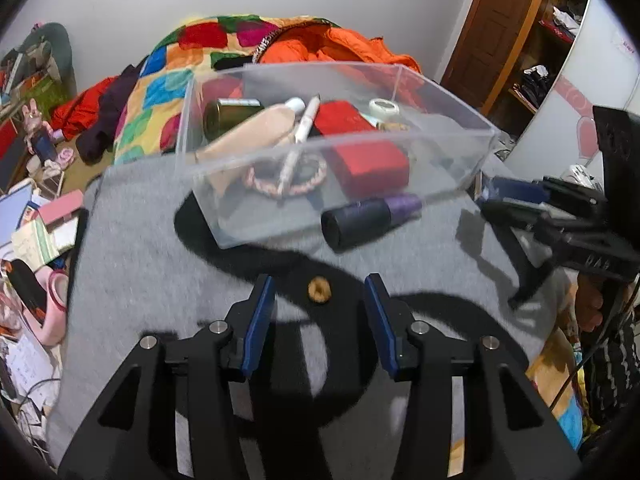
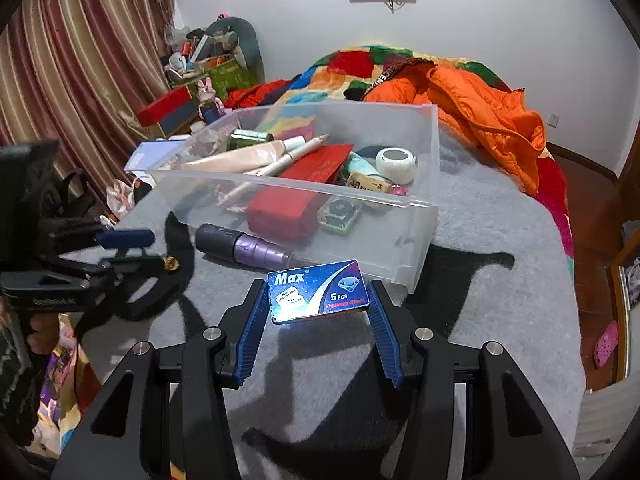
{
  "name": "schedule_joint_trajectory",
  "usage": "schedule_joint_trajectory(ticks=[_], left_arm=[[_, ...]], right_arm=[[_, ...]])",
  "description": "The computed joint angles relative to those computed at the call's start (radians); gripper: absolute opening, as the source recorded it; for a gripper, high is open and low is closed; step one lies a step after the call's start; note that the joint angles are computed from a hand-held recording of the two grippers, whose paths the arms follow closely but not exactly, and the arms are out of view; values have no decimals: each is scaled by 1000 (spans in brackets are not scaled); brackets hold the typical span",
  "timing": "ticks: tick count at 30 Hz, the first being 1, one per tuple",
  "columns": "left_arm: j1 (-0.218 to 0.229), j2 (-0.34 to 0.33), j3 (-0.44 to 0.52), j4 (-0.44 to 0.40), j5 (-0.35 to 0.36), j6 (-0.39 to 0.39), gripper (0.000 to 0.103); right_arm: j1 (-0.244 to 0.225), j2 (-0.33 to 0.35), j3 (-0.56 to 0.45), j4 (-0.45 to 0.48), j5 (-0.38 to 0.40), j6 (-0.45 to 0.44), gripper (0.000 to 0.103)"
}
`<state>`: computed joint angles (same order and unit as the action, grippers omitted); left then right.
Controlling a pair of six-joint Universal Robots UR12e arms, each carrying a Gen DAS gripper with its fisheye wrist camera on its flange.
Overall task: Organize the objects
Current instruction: 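Move both tools toward the purple lipstick and blue Max card, then grasp the blue Max card with the right tool and drop it into the clear box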
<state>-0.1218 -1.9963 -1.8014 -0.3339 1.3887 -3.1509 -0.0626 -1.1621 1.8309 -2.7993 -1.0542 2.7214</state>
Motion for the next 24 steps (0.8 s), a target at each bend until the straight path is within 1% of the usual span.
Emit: schedule_joint_trajectory(ticks=[2, 5, 6, 7, 9, 11, 13, 14, 19, 24], left_arm=[[-4, -2, -5, 0, -5, 6, 46], [-18, -13, -1, -7, 23, 11, 46], [-24, -18, 2, 4, 46, 8, 46], [-26, -21, 6, 6, 52, 6, 46], [-25, -29, 18, 4, 48, -17, 46], [-26, -37, 27, 8, 62, -41, 36], [-33, -43, 30, 18, 102, -44, 15], [-35, -43, 29, 23, 113, -42, 12], [-38, -31, 15, 52, 134, -45, 12], [-27, -9, 11, 109, 113, -65, 12]], right_arm=[[-4, -7, 9, -7, 8, 4, 46], [-8, -14, 17, -15, 18, 11, 46], [-10, -17, 21, -20, 24, 16, 46], [-11, -19, 23, -23, 28, 20, 46], [-13, -22, 26, -29, 37, 27, 46], [-13, -25, 29, -39, 43, 30, 46], [-11, -28, 32, -56, 43, 35, 46], [-10, -29, 32, -69, 44, 41, 46], [-11, -24, 18, -111, 70, 76, 46], [-4, -6, -15, -164, 53, 130, 46]])
